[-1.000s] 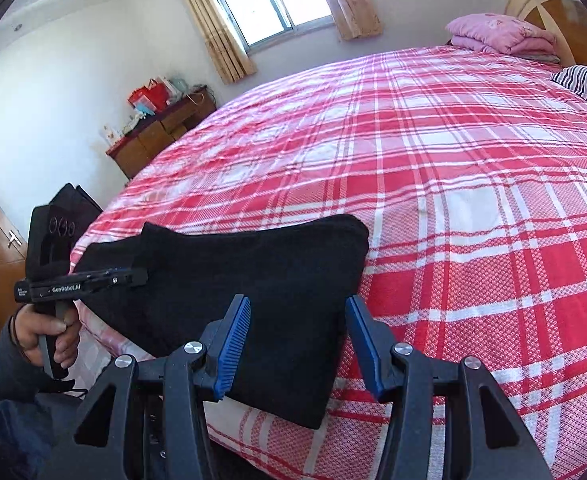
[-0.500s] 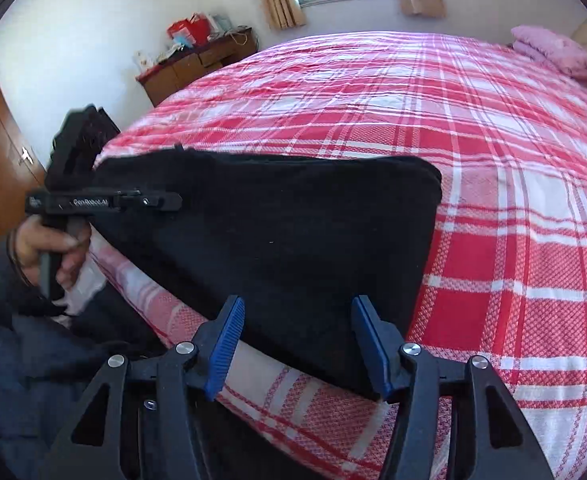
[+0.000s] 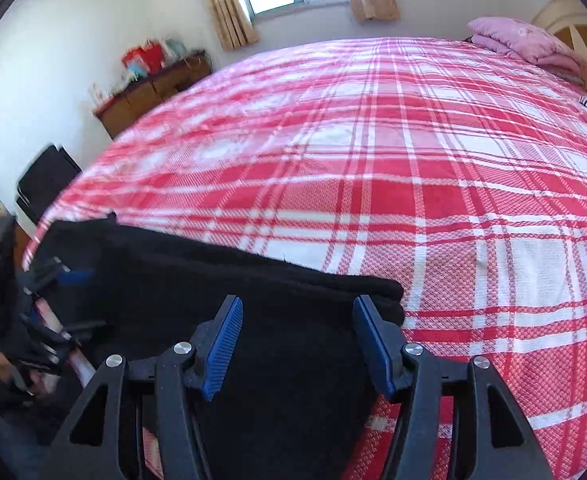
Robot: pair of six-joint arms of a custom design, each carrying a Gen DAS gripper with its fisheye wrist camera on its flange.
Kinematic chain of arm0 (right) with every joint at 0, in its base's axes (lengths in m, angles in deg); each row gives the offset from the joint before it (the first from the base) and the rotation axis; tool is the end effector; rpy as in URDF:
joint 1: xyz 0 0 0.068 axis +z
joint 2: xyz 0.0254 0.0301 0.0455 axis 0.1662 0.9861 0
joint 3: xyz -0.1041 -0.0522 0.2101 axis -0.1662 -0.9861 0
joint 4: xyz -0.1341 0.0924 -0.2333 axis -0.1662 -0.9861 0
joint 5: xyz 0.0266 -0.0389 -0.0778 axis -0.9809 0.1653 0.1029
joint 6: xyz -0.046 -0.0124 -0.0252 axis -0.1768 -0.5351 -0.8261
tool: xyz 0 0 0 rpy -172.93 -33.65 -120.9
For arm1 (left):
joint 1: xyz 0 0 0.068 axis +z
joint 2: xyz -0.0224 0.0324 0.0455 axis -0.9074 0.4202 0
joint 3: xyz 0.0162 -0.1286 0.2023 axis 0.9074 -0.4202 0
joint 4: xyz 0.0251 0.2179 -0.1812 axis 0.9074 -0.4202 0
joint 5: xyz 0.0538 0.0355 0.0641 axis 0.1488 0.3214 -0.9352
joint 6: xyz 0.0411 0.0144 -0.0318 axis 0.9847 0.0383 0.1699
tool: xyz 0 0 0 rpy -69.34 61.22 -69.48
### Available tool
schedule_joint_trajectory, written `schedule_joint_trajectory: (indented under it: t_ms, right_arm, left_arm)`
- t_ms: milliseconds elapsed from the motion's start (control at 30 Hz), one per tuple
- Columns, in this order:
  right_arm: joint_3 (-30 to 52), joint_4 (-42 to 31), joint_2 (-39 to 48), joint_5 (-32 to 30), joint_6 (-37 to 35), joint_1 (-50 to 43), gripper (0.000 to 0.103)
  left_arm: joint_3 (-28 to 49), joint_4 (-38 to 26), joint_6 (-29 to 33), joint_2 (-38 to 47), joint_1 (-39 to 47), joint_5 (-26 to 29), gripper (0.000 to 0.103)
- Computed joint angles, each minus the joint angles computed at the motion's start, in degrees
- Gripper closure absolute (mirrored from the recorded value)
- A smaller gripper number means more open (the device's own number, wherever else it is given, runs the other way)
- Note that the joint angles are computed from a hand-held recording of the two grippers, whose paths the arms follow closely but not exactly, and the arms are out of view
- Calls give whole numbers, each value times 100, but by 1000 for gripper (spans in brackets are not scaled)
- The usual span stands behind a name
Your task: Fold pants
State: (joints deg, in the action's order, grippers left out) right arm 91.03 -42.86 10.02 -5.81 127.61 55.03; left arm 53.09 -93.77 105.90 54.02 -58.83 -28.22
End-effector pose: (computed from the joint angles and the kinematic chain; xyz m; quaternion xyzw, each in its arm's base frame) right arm 0.1717 0.1506 0.0654 0.1735 0.9182 0.0692 0.3493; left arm 0.3532 0.0197 0.0370 0.4663 0.8277 -0.1623 0.2668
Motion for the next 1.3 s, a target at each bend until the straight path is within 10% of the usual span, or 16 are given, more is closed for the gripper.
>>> schedule_joint_trajectory:
  t_ms: [267, 600, 1300]
  right_arm:
    - [664, -749, -87, 559, 175, 1195, 41]
    - [1882, 991, 2370, -1250, -596, 910, 41]
    - [1094, 608, 1038, 447, 100, 1396, 41]
  left_arm:
    - [115, -212, 78, 24, 95, -22, 13]
    - [424, -230, -111, 93, 291, -80, 9]
    - [917, 235, 7, 154, 1105, -92, 9]
